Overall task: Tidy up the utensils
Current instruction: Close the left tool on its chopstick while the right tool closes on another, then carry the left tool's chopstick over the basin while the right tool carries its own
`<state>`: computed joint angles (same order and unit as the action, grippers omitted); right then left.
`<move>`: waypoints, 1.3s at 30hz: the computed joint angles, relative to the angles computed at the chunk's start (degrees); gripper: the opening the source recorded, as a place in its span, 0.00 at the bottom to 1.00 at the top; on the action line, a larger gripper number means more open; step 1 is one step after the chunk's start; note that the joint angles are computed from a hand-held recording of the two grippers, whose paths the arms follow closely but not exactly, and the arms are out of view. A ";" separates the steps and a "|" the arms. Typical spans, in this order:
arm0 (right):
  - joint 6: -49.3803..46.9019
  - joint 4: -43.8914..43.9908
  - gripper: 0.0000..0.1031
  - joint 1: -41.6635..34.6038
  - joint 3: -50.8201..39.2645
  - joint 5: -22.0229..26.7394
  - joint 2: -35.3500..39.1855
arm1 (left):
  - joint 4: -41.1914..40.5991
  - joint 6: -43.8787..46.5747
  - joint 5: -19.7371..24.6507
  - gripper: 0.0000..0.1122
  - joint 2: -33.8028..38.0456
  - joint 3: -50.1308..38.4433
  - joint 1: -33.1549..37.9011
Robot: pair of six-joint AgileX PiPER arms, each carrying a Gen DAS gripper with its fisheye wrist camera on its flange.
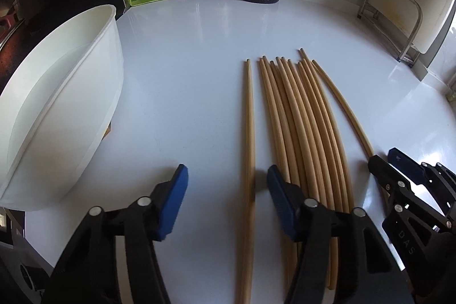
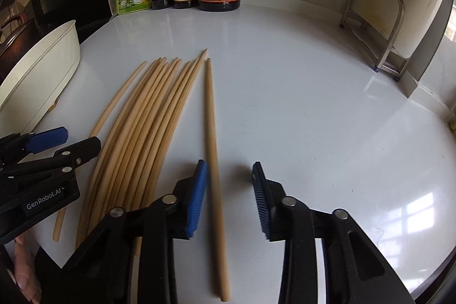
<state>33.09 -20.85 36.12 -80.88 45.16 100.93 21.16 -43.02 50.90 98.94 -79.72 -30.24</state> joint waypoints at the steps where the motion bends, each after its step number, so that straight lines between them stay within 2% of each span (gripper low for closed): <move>1: -0.54 -0.10 0.15 0.42 -0.51 0.47 0.27 | -0.59 0.72 0.00 0.28 -0.10 -0.17 0.03; 2: -0.98 -0.24 0.07 0.81 -0.99 0.95 0.53 | -1.28 1.43 0.11 0.12 -0.14 -0.36 0.16; 3: -1.21 -0.46 0.06 1.10 -1.37 1.36 0.74 | -2.39 2.43 0.13 0.06 -0.16 -0.55 0.46; 10: -1.97 6.29 0.06 -1.54 1.96 -2.35 -1.84 | -7.23 6.46 -1.12 0.06 -1.51 0.82 2.36; 15: 0.85 8.07 0.06 -1.61 5.03 -4.15 -5.04 | -8.93 8.12 -1.09 0.06 -3.75 2.08 2.27; 20: 4.82 7.96 0.06 -0.23 6.32 -4.51 -8.21 | -10.40 10.04 -0.70 0.06 -7.18 2.99 2.38; 24: 7.31 7.37 0.06 2.19 4.06 -3.41 -9.33 | -13.08 13.22 0.28 0.06 -10.79 2.60 3.92; 28: 9.47 5.32 0.06 5.50 -2.00 -1.43 -7.93 | -13.43 15.91 0.90 0.06 -15.23 2.18 6.23; 31: 9.52 5.02 0.06 7.82 -8.70 0.41 -4.84 | -16.62 20.54 1.53 0.06 -18.16 1.97 10.82; 34: 8.24 4.83 0.06 10.23 -17.33 2.82 0.40 | -18.49 25.35 1.67 0.06 -21.13 1.83 16.71; 39: 2.96 8.80 0.06 12.26 -38.37 8.54 13.41 | -21.31 33.59 2.04 0.06 -21.67 0.00 28.54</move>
